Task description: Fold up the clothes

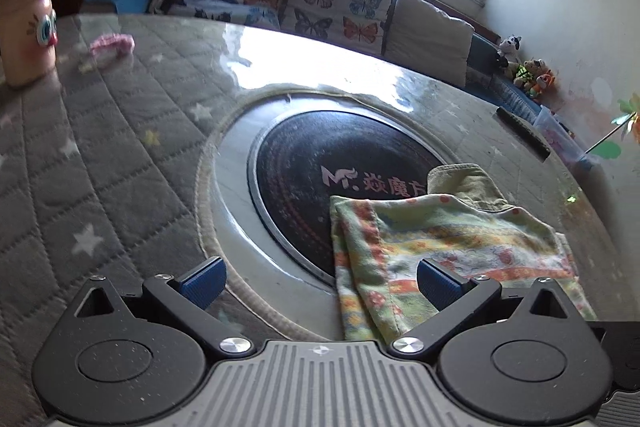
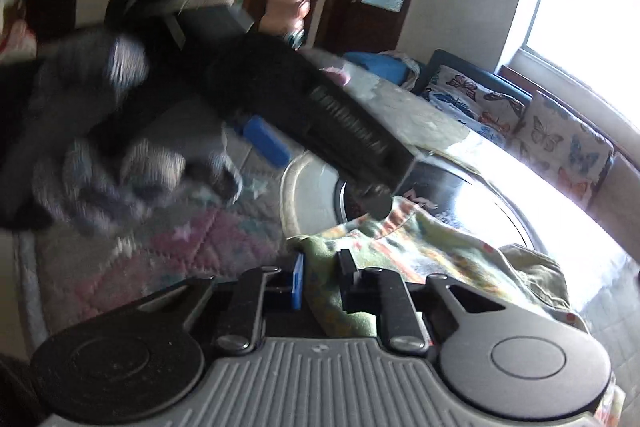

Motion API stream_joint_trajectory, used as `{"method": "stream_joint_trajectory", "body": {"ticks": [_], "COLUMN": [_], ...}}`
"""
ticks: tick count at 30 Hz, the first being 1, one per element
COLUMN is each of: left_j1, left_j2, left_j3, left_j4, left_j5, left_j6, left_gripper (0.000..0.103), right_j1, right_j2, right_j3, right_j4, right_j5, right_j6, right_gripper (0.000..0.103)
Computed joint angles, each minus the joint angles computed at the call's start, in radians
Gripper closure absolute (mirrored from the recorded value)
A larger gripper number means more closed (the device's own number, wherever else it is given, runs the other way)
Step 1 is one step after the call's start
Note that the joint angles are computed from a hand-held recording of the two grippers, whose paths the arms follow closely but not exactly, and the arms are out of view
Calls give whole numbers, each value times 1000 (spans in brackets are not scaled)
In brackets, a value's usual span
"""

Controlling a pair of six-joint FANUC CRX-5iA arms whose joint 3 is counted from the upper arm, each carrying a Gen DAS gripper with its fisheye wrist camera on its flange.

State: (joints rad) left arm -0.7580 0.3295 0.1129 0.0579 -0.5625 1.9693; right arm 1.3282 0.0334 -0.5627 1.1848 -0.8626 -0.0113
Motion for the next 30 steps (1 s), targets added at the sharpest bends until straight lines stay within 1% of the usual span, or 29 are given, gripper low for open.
{"method": "stream_joint_trajectory", "body": {"ticks": [5, 8, 10, 12, 13, 14, 15, 16, 19, 22, 24, 26, 27, 29, 30], "left_j1": [14, 14, 10, 4, 2, 2, 1, 1, -1, -4, -6, -8, -8, -8, -7], "left_j2": [10, 26, 33, 35, 35, 34, 34, 33, 36, 35, 36, 39, 40, 42, 43], "left_j3": [-45, -59, -73, -77, -85, -100, -110, -117, -121, -112, -101, -89, -85, -76, -75], "left_j4": [203, 309, 365, 372, 391, 432, 460, 475, 478, 427, 389, 359, 350, 331, 331], "left_j5": [39, 52, 66, 78, 87, 99, 105, 109, 116, 120, 118, 112, 111, 101, 99], "left_j6": [-109, -167, -210, -214, -226, -256, -273, -278, -272, -232, -206, -188, -182, -165, -165], "left_gripper": [4, 11, 19, 25, 31, 35, 44, 56, 76, 84, 86, 86, 86, 86, 86], "right_j1": [-11, -6, -3, 1, 3, 5, 8, 9, 10, 17, 16, 23, 27, 37, 51], "right_j2": [-62, -88, -107, -121, -126, -134, -142, -146, -151, -166, -182, -210, -219, -232, -240], "right_j3": [-44, -65, -81, -93, -98, -107, -115, -119, -125, -134, -149, -174, -181, -190, -194], "right_j4": [70, 95, 104, 109, 109, 111, 113, 113, 114, 95, 100, 106, 100, 88, 70], "right_j5": [13, 7, 9, 13, 15, 17, 20, 23, 32, 42, 52, 43, 30, 0, -33], "right_j6": [-132, -173, -197, -216, -223, -226, -230, -232, -242, -248, -271, -313, -323, -336, -340], "right_gripper": [90, 91, 91, 92, 92, 92, 92, 92, 92, 91, 90, 83, 82, 81, 81]}}
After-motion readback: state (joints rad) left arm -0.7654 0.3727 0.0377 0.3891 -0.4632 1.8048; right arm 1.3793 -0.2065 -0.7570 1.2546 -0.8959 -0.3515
